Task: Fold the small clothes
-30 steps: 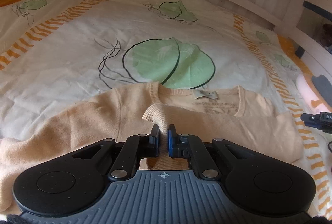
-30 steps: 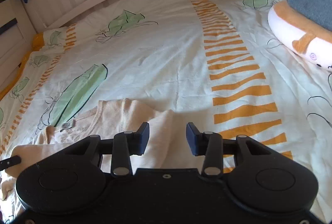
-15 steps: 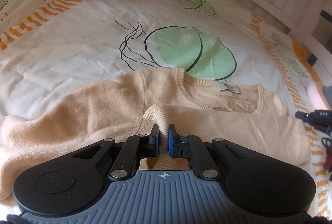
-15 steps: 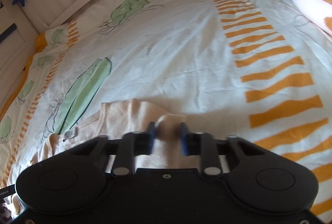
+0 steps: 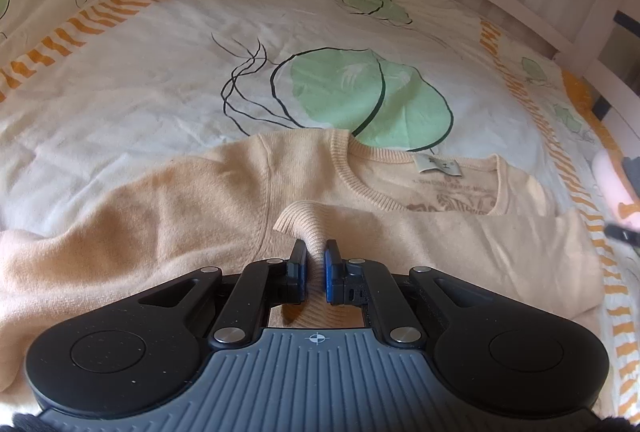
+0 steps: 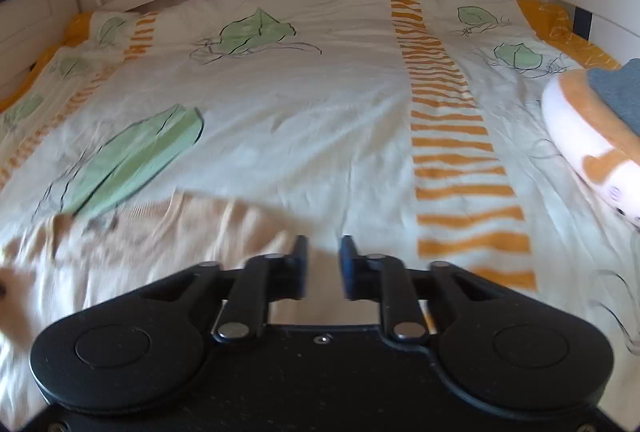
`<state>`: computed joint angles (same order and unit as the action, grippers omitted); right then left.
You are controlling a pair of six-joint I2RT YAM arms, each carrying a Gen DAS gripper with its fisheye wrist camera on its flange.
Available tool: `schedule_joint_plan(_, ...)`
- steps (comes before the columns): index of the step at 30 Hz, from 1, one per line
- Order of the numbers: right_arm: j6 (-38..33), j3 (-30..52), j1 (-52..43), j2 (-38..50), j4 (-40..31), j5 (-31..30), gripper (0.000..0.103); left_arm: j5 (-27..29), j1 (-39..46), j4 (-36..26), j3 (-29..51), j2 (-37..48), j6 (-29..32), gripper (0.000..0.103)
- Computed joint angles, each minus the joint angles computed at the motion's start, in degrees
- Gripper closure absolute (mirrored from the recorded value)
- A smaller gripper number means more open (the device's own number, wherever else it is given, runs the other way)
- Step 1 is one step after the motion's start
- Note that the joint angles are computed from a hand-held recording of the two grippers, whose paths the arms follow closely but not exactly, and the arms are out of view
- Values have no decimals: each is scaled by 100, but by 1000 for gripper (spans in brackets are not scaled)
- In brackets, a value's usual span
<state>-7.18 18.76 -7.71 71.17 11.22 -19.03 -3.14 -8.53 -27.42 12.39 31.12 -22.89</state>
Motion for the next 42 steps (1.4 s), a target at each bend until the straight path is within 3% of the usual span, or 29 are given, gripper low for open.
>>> schedule_joint_plan(2,-408,-493,-338,-892,-507,-197,50,-117,-133,-10,5,-39,-33,95)
schedule_joint_plan(5,-935,-1035,-576,-2206,-1489,-278,50,-244,-282,-5,17,-81,-59,95)
schedule_joint_plan(9,-933,-1552,123,-3265,-1898,189,49,-275,-307,4,20,-103,-43,95)
schedule_joint_plan(11,-616,-1647,636,-2947,-1391,483,48,-252,-267,18,11,-99,-23,95)
schedule_joint_plan(14,-214,-1674,1448,-1552,85,1254,48,-163,-175,25,3,-107,37,95)
schedule_joint_plan(18,236,-1521,1496,-728,1125,1606,48,-45,-54,6,9,-143,102,95)
schedule_joint_plan(25,490,-1141,467,-751,536,734,47,45,-20,-84,38,-232,134,94)
schedule_joint_plan(31,-451,-1165,183,-1327,-935,510,47,84,39,-87,76,-38,152,94)
schedule_joint_plan(35,-771,-969,-735,-1986,-1950,-480,46,46,-7,-87,82,2,138,94)
schedule_joint_plan(39,-390,-638,-1299,-1581,-1749,-1486,44,45,-16,-99,90,21,148,94)
schedule_joint_plan(42,190,-453,-1123,-732,-1090,-1497,44,41,-4,-107,92,34,150,94)
